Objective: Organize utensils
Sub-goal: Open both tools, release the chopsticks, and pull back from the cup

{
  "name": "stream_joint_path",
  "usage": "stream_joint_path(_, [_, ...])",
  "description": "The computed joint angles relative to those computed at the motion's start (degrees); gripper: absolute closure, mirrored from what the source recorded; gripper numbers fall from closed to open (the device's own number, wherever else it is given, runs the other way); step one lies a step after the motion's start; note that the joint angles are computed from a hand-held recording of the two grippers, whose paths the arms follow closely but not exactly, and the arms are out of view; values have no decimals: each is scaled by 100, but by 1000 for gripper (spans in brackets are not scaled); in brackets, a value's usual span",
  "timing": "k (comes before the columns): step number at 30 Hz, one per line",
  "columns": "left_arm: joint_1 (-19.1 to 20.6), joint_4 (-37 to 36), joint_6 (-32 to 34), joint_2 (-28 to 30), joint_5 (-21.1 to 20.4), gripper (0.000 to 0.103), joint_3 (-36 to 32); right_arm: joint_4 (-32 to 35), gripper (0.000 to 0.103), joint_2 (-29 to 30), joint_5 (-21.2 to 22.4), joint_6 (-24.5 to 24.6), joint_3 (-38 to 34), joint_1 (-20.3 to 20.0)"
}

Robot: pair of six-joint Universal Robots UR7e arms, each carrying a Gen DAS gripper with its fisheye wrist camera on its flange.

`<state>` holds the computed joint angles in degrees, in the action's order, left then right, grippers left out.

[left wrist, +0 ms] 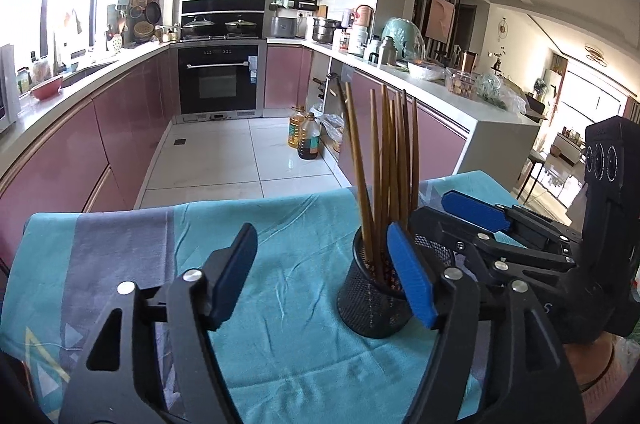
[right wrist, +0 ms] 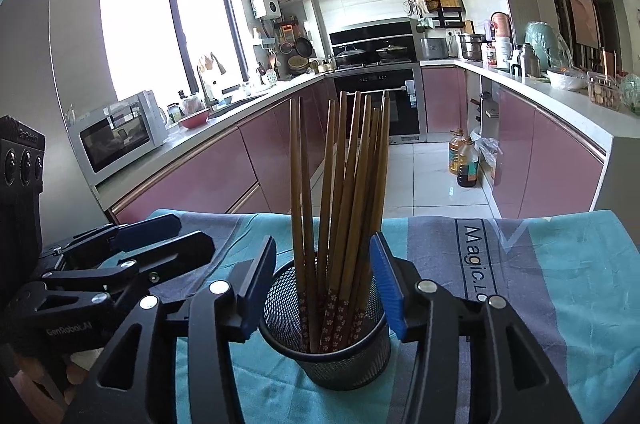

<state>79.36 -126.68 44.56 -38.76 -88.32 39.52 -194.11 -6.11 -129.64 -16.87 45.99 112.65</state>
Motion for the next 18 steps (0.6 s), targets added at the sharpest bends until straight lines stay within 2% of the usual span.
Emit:
stream_joint_path(4, [129,-661,83,-271,-55,9,474,-271,35,54,-59,-229,79,59])
stream_joint_path(6, [203,-890,107,-352,-90,6,594,-450,24,101,-61,-386,118,100])
stream_joint_path(8, [267,-1051,130,-453,-114,6,740,-613,18,156,-110,-543,126,143])
stream_joint_path(10, [330,-1259,132,-561,-149,6,913,-803,16,240,-183,-699,112,194])
stream_joint_path(13, [359,-1759,215,-778,-145,6,1370,-1104,7,334,-231,-907,109,269])
stream_joint_path(18, [456,-2493,249,-1072,-270,6,1914,-1648,7,628,-450,-1511,-156,425])
